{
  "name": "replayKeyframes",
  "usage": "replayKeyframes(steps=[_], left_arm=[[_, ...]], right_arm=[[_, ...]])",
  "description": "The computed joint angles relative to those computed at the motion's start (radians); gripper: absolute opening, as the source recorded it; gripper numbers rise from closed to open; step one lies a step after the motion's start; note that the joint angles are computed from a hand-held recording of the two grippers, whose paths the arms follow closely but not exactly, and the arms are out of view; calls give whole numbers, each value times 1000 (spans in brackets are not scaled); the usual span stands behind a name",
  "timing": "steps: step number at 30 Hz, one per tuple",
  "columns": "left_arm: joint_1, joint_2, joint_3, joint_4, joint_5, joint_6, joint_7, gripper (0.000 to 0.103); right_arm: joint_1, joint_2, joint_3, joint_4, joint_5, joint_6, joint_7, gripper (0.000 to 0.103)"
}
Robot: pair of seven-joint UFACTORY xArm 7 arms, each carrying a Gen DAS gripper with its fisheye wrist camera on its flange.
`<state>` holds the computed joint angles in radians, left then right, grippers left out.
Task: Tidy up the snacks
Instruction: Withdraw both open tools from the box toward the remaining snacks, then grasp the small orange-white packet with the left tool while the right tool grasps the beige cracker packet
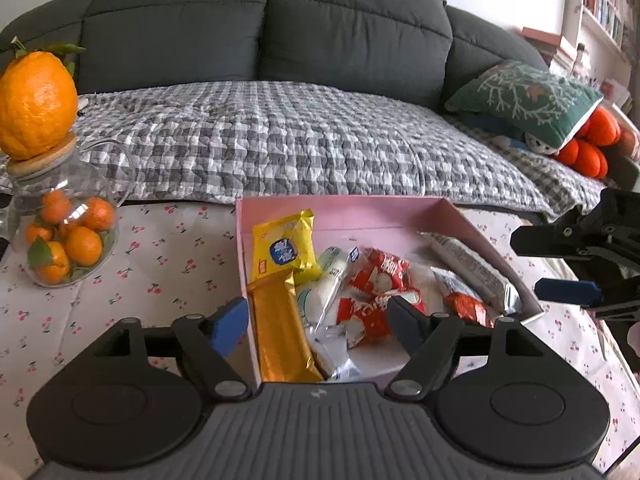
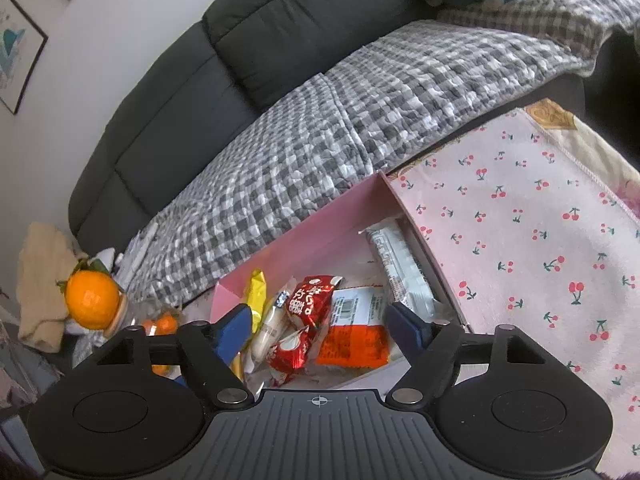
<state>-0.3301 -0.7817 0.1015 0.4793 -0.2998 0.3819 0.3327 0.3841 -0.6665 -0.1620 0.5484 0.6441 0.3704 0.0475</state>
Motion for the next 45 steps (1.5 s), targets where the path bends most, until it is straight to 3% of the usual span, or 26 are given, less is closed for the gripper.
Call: replayKeyframes(steps=[6,9,13,27,45], left_arm=[[47,-61,-20,7,36,110,-24,91],[65,-97,-23,2,49,148,-24,98],[94,-138,-25,-2,78,199,-12,102],[219,-201,41,18,101,392,11,102],[368,-72,94,99,96,591,60,99]], right_arm=[[-54,-60,45,-8,-72,64,52,83],[-82,-102,73,-20,-113,97,91,95],[-88,-153,86,-33,-159,132,113,95],[-104,-272,153,-58,-284,275,191,95],[-66,-229,213,-43,-353,363,203,95]])
